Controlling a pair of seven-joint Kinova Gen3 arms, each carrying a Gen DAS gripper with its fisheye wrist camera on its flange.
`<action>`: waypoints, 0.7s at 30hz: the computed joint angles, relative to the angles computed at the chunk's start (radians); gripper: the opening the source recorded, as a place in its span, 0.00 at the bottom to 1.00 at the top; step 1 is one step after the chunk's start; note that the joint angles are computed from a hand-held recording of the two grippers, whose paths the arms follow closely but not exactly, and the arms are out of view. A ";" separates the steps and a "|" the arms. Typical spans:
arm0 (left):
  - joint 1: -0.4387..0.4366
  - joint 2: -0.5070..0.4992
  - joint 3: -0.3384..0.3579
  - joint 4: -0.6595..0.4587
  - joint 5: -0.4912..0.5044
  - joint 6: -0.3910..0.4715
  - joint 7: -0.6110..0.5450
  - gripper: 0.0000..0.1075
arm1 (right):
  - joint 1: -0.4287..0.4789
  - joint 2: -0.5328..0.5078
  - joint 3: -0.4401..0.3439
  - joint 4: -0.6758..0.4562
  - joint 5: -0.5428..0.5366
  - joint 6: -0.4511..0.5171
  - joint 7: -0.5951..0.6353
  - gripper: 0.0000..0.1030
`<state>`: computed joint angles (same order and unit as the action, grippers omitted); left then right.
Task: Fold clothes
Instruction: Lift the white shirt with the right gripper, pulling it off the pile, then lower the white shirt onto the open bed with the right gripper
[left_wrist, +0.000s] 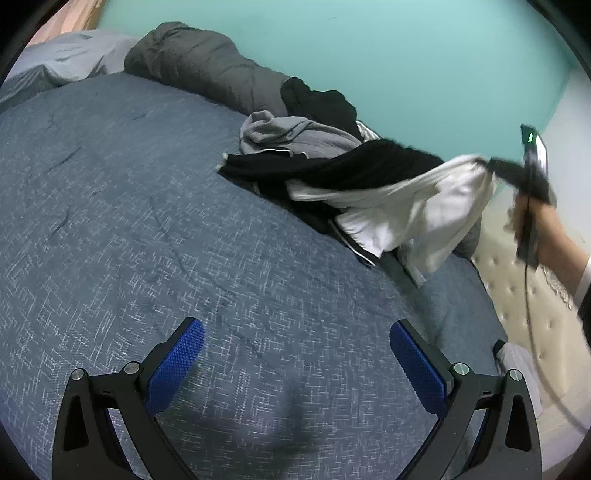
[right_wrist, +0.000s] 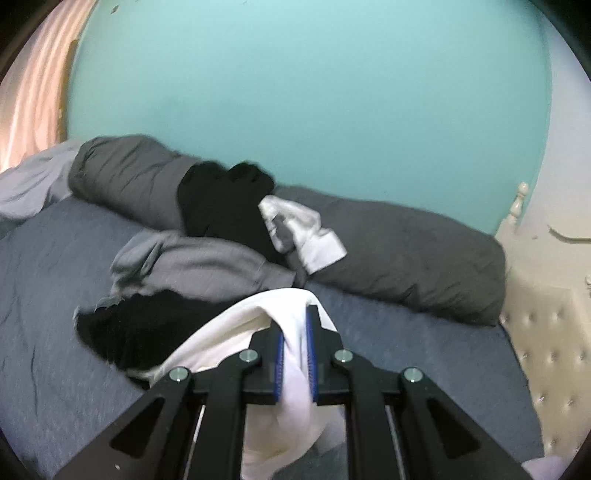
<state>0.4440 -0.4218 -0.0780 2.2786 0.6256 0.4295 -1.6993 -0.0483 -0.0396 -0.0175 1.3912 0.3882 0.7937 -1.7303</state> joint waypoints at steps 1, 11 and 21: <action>0.006 0.004 -0.006 0.001 0.004 -0.002 -0.005 0.96 | -0.001 0.011 -0.003 -0.032 0.014 0.013 -0.015 0.09; 0.031 0.047 -0.035 0.006 0.067 -0.012 -0.081 0.96 | -0.034 0.052 0.019 -0.264 0.097 0.092 -0.062 0.09; -0.007 0.016 0.015 -0.007 0.057 -0.003 -0.066 0.96 | 0.001 -0.091 -0.002 -0.214 0.008 0.047 0.016 0.09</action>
<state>0.4365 -0.4060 -0.0633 2.2718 0.6826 0.4267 -1.7657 -0.0478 -0.1307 -0.0197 1.1776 0.3958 0.8408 -1.7138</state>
